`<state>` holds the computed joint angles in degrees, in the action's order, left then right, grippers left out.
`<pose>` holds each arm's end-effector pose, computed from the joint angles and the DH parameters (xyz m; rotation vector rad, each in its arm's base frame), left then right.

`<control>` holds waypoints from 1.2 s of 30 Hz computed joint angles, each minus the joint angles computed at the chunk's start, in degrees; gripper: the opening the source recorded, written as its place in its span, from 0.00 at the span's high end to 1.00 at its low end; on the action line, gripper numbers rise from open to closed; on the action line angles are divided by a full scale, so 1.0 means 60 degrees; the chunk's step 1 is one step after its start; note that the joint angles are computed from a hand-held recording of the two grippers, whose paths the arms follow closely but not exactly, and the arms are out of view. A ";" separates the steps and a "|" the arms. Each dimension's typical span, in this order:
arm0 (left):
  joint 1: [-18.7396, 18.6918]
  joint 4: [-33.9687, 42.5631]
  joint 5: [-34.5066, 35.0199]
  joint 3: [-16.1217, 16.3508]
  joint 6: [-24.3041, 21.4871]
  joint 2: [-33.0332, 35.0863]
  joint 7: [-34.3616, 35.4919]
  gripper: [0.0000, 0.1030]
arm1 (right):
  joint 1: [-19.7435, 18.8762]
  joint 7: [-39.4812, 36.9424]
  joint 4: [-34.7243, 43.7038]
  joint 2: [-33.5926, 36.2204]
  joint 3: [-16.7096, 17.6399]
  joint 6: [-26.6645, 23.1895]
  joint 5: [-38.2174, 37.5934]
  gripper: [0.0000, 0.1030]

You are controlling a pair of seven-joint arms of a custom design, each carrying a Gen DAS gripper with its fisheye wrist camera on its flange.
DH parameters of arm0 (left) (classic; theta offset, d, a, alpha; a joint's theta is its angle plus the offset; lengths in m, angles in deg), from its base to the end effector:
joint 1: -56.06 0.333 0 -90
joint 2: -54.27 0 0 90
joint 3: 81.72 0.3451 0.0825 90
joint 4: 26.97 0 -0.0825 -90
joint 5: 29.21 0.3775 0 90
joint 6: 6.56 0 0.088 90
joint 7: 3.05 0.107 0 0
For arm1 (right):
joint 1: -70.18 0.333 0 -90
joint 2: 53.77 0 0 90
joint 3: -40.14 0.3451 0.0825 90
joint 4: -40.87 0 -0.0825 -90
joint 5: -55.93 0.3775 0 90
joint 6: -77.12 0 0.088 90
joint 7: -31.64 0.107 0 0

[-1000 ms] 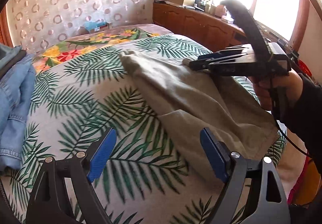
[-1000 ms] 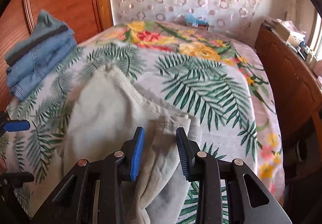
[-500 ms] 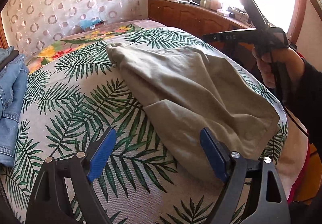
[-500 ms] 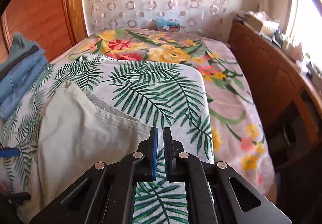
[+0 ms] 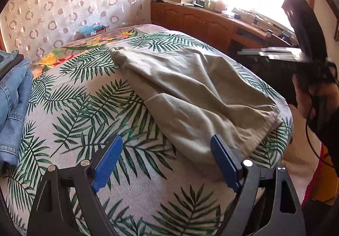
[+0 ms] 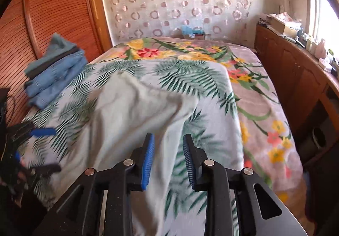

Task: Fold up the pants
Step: 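Lay the lifted pants edge down with the right tool and open it, then lower the left tool to the khaki pants waistband edge and close it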

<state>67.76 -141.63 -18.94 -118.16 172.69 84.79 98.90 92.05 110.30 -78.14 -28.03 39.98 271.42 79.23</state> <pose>0.6159 -0.2453 0.3491 -1.2113 2.4101 -0.9652 0.6114 0.1961 0.3397 -1.7900 1.5582 -0.6122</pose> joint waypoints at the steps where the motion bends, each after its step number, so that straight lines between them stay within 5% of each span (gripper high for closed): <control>1: 0.0131 -0.0094 0.0002 -0.0127 0.0025 -0.0027 0.0053 0.17 | -0.0019 0.0029 -0.0286 -0.0110 0.0076 0.0190 0.0031 0.71; 4: 0.0489 -0.0427 0.0065 -0.0459 0.0115 -0.0148 0.0197 0.17 | -0.0178 0.0097 -0.0979 -0.0425 0.0351 0.0515 0.0026 0.71; 10: 0.0697 -0.0861 0.0210 -0.0592 0.0093 -0.0313 0.0316 0.20 | 0.0699 -0.0259 -0.1650 -0.0699 -0.0160 0.0849 0.0831 0.70; 14: 0.0684 -0.0909 0.0222 -0.0565 -0.0040 -0.0301 0.0448 0.29 | 0.1389 -0.0636 -0.1622 -0.0647 -0.0618 0.0915 0.1729 0.70; 19: 0.0405 -0.0802 0.0139 -0.0319 -0.0082 -0.0248 0.0496 0.44 | 0.1215 -0.0515 -0.1850 -0.0777 -0.0203 0.1087 0.1960 0.70; 22: 0.0306 -0.0669 0.0085 -0.0318 -0.0178 -0.0127 0.0582 0.56 | 0.1612 -0.0843 -0.1848 -0.0766 -0.0477 0.1085 0.2424 0.69; 27: 0.0823 -0.0730 0.0035 -0.1013 -0.0120 0.0094 0.1009 0.83 | 0.1450 -0.0900 -0.1778 -0.0712 -0.0276 0.1021 0.2495 0.69; 36: 0.1891 -0.1229 0.0046 -0.2191 -0.0029 -0.0011 0.1341 0.97 | 0.0656 -0.0244 -0.2003 -0.0748 0.0376 0.1200 0.1708 0.69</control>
<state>79.11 -149.00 -18.67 -131.31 172.52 84.73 106.95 95.98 108.83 -90.16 -32.52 42.24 278.62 89.47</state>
